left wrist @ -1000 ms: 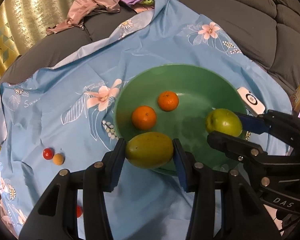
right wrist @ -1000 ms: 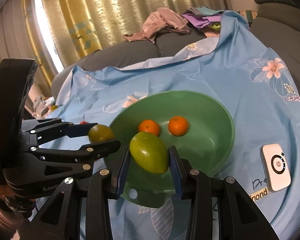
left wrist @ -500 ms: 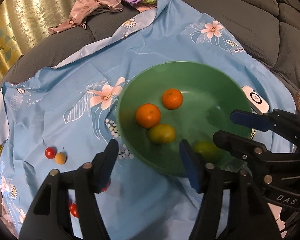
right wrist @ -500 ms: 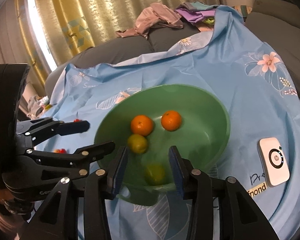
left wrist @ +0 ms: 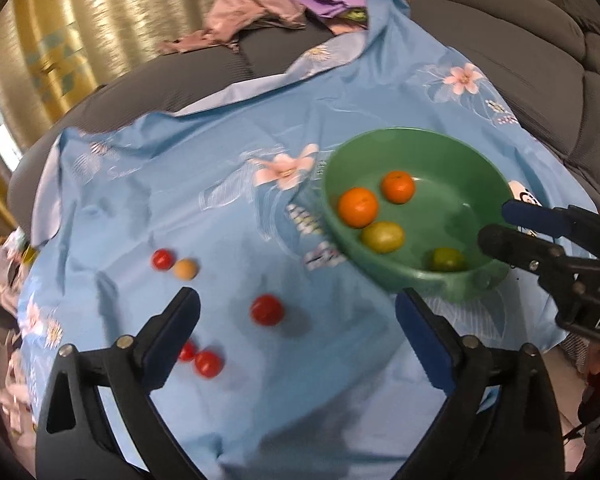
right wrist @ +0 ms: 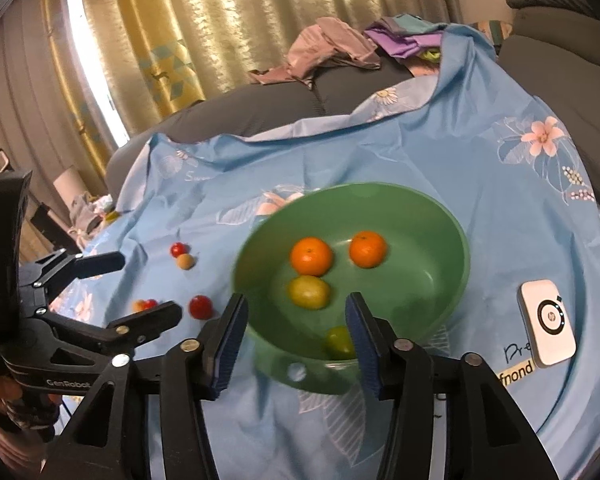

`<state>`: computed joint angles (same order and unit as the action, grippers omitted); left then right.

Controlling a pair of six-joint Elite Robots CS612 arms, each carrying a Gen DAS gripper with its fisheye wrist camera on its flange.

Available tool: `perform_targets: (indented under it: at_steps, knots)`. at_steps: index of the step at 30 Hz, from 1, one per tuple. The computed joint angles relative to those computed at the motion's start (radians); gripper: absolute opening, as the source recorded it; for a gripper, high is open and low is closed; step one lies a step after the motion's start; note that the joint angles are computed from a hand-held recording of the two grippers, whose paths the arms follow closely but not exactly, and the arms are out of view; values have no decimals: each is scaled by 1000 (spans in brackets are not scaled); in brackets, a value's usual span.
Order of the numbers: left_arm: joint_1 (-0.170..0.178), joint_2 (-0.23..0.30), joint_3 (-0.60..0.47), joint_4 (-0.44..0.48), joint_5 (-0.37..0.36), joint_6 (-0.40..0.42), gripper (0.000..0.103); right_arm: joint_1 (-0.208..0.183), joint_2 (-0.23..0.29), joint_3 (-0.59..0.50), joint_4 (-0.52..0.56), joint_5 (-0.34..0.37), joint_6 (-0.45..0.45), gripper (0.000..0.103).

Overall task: Organize fruits
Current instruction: 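Open both tools to drop the lime and lemon into the bowl, then move both tools back over the remaining tomatoes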

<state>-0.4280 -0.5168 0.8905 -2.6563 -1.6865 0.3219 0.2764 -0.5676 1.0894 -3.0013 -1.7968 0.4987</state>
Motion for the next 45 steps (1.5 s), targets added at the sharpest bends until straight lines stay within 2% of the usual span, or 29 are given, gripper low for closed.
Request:
perform_targets:
  at_steps: [11, 18, 33, 45]
  knots:
    - [47, -83, 153, -129, 10, -91, 102, 29, 17, -67, 38, 39, -77, 58]
    - [73, -106, 198, -173, 16, -148, 102, 48, 36, -122, 65, 70, -138, 58]
    - [118, -111, 225, -191, -9, -227, 102, 75, 90, -252, 168, 114, -209, 58]
    - [144, -69, 169, -110, -28, -275, 102, 78, 151, -366, 283, 152, -220, 58]
